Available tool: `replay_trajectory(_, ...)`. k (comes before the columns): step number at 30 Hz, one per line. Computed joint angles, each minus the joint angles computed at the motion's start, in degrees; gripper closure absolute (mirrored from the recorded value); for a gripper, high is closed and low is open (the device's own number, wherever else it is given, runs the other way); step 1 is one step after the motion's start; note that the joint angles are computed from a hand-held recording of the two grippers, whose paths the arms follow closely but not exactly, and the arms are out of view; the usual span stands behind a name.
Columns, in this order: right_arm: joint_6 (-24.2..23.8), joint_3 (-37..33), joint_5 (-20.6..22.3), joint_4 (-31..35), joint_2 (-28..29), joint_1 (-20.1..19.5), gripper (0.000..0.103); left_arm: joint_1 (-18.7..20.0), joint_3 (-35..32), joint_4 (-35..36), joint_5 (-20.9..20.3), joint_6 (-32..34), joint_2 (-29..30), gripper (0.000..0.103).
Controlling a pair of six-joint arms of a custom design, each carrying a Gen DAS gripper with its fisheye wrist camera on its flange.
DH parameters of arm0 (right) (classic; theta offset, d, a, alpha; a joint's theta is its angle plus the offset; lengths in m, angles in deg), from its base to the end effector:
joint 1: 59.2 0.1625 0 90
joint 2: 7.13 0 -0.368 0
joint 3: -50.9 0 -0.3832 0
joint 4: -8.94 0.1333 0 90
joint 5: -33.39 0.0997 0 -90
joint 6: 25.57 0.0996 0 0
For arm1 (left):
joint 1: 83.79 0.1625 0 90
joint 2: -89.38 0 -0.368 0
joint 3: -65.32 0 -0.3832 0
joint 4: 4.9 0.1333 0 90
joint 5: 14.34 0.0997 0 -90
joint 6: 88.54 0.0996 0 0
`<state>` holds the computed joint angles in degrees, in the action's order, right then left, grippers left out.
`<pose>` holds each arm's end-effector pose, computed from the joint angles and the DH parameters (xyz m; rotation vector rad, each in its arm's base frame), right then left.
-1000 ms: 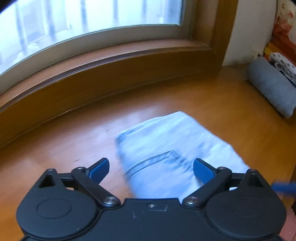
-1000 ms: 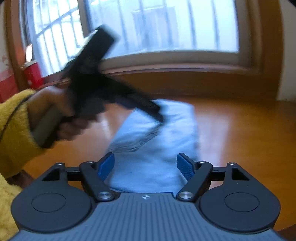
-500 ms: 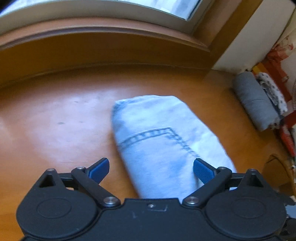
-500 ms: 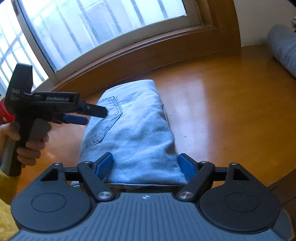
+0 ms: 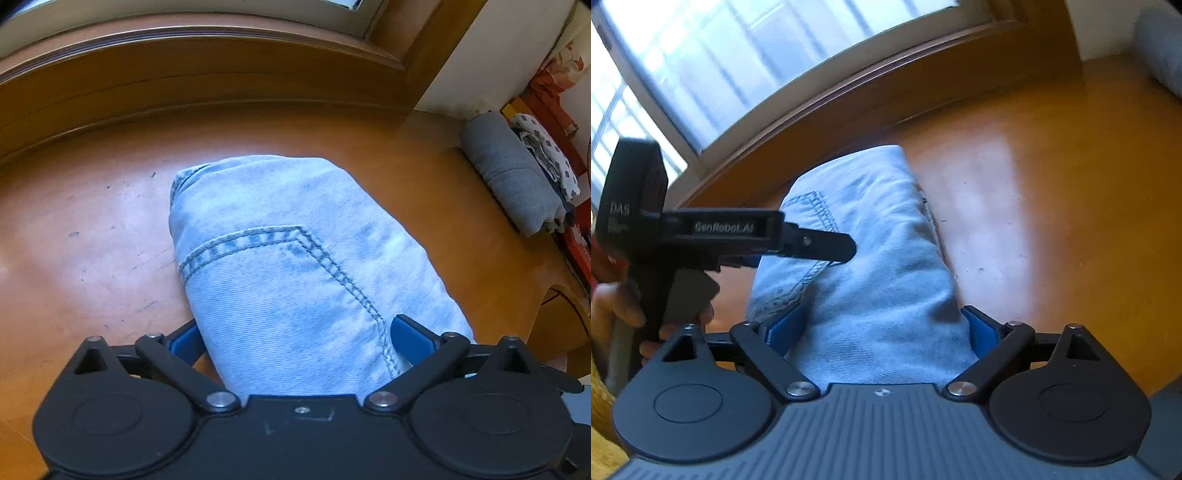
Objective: Fold clothes
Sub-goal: 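Grasp the jeans bundle with both grippers and lift it, then carry the bundle with both grippers onto the grey folded clothes stack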
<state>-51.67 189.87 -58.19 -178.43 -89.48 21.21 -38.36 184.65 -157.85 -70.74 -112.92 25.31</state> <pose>0.0620 -0.4165 0.1969 0.3796 -2.7143 0.9573 -0.2091 -0.4807 0.1097 0.4144 2.6362 -0.6038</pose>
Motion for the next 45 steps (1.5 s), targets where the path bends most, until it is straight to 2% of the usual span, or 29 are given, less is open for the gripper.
replay_trajectory(8,-1.66,-0.67,-0.38,1.7,0.26,0.75,0.008,-1.14,1.71,-3.06,2.08,-0.14,0.34,0.002)
replay_trajectory(10,-1.84,-0.04,1.86,1.89,-0.25,-0.08,0.022,-2.1,2.66,-5.2,3.61,1.22,0.64,0.009)
replay_trajectory(12,-2.28,1.05,3.05,-0.11,-0.52,-0.48,0.031,-2.76,3.29,-6.68,4.6,1.91,0.53,0.016)
replay_trajectory(13,-2.82,1.5,3.52,-1.13,-0.62,-0.56,0.041,-2.84,3.48,-7.01,4.74,1.83,0.29,0.02)
replay_trajectory(16,-2.88,2.2,6.06,-1.31,-1.79,-1.53,0.052,-2.8,3.5,-6.93,4.35,1.38,-0.46,0.025)
replay_trajectory(24,-3.35,3.2,10.07,-1.81,-3.66,-2.22,0.056,-4.04,2.76,-6.51,4.84,0.78,-1.03,0.029)
replay_trajectory(31,-2.99,3.67,13.22,-3.97,-5.81,-3.17,0.057,-5.44,0.31,-9.53,4.44,3.97,0.81,0.029)
replay_trajectory(34,-3.16,3.59,14.56,-5.11,-7.03,-3.72,0.057,-6.09,-1.58,-10.92,3.91,5.34,2.43,0.029)
replay_trajectory(37,-3.93,2.62,16.09,-4.12,-9.09,-4.85,0.057,-6.75,-6.15,-12.15,3.83,6.93,6.68,0.029)
replay_trajectory(41,-5.48,0.12,19.52,0.15,-13.43,-7.8,0.057,-7.63,-13.76,-13.34,3.34,9.23,13.42,0.029)
replay_trajectory(45,-8.41,-4.46,25.13,6.6,-17.64,-12.64,0.057,-8.31,-25.25,-14.71,2.52,11.09,23.22,0.029)
